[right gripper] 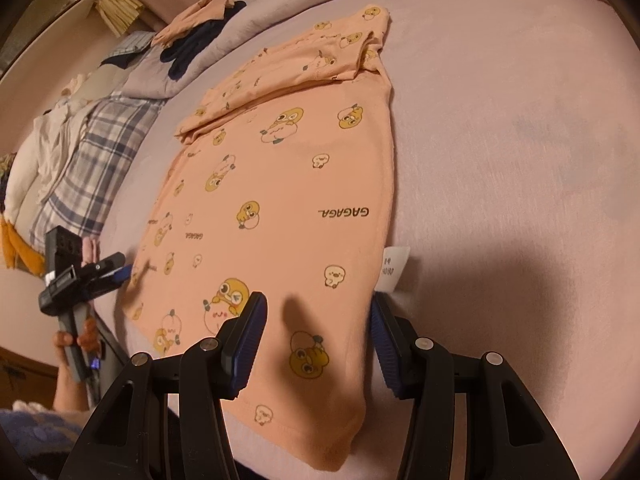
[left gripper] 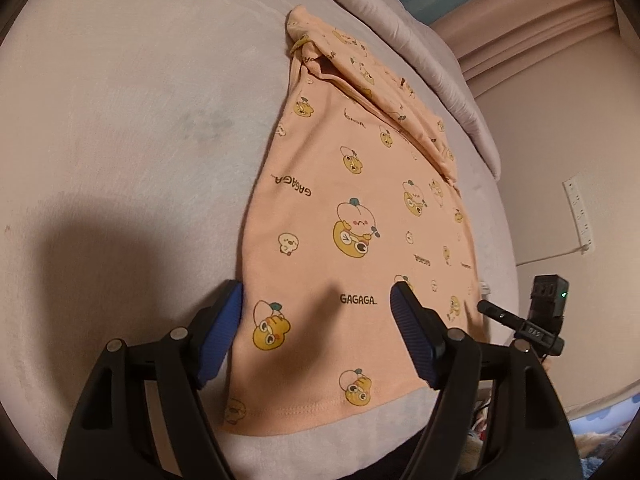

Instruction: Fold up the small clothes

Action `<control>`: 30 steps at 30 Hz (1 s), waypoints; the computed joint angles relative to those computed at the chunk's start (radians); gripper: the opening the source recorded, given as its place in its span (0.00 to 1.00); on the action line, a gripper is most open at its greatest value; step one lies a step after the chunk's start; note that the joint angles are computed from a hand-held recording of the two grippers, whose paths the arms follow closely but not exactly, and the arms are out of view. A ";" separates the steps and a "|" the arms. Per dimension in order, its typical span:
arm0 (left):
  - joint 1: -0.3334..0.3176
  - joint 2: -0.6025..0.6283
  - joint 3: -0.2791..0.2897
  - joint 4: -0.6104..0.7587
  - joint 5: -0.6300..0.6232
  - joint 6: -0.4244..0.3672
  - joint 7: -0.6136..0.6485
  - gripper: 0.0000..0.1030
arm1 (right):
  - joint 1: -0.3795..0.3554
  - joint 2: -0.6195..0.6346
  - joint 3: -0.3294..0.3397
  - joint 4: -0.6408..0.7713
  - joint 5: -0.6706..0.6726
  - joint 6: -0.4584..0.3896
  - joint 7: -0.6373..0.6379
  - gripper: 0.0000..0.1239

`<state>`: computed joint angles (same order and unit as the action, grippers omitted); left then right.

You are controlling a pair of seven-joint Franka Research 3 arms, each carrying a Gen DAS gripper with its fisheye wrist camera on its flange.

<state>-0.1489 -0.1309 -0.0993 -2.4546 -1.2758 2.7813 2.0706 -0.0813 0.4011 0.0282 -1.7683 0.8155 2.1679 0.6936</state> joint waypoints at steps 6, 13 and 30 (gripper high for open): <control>0.012 -0.024 0.018 -0.018 0.000 -0.091 0.047 0.73 | -0.031 0.002 -0.004 0.004 0.012 -0.098 -0.020 0.41; 0.015 -0.039 0.025 -0.034 -0.055 -0.184 0.119 0.71 | -0.049 0.008 -0.005 0.000 0.049 -0.188 -0.061 0.41; 0.059 -0.024 0.024 -0.024 -0.064 -0.258 0.121 0.55 | -0.054 0.032 -0.008 0.030 0.056 -0.226 -0.077 0.38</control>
